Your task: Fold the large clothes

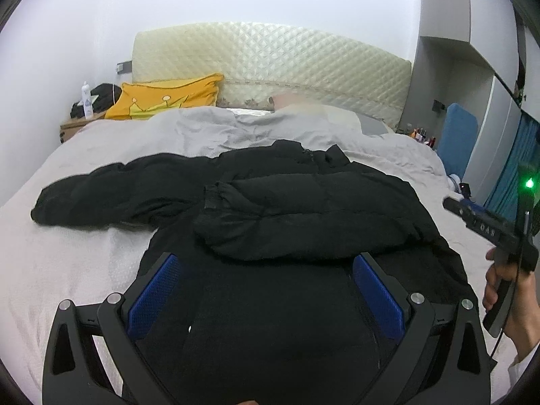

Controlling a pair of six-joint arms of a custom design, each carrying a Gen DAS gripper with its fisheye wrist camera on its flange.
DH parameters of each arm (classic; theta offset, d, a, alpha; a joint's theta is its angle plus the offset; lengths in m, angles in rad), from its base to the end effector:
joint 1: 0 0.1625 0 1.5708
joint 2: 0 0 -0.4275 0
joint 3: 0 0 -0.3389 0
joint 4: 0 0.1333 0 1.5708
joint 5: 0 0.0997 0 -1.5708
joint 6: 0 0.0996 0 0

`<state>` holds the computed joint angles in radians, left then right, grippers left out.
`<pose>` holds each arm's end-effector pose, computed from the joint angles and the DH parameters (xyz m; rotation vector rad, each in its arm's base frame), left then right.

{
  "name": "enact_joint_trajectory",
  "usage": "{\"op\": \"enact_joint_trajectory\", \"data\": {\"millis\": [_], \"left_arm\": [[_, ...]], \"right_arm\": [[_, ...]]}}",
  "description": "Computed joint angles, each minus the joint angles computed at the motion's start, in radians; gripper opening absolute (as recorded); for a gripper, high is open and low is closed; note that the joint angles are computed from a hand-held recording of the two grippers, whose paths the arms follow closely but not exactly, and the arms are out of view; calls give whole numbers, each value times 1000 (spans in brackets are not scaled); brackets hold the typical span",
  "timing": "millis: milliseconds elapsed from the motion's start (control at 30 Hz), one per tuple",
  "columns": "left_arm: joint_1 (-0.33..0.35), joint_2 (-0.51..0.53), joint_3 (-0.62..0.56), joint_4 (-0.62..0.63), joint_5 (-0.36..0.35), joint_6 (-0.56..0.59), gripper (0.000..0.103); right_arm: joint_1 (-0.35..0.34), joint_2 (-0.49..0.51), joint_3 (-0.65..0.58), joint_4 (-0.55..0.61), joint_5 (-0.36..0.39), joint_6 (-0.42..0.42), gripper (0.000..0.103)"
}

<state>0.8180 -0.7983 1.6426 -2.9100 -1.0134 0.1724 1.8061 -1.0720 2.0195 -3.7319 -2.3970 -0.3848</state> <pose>-0.3096 -0.6025 0.1883 1.0006 2.4313 -0.8495 0.1751 -0.4726 0.3325 0.0296 -2.0195 1.2743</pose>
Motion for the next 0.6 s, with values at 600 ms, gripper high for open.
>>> {"op": "enact_joint_trajectory", "data": {"millis": [600], "left_arm": [[14,134,-155,84,-12,21,103]], "right_arm": [[-152,-53,98,61,7,43,66]]}}
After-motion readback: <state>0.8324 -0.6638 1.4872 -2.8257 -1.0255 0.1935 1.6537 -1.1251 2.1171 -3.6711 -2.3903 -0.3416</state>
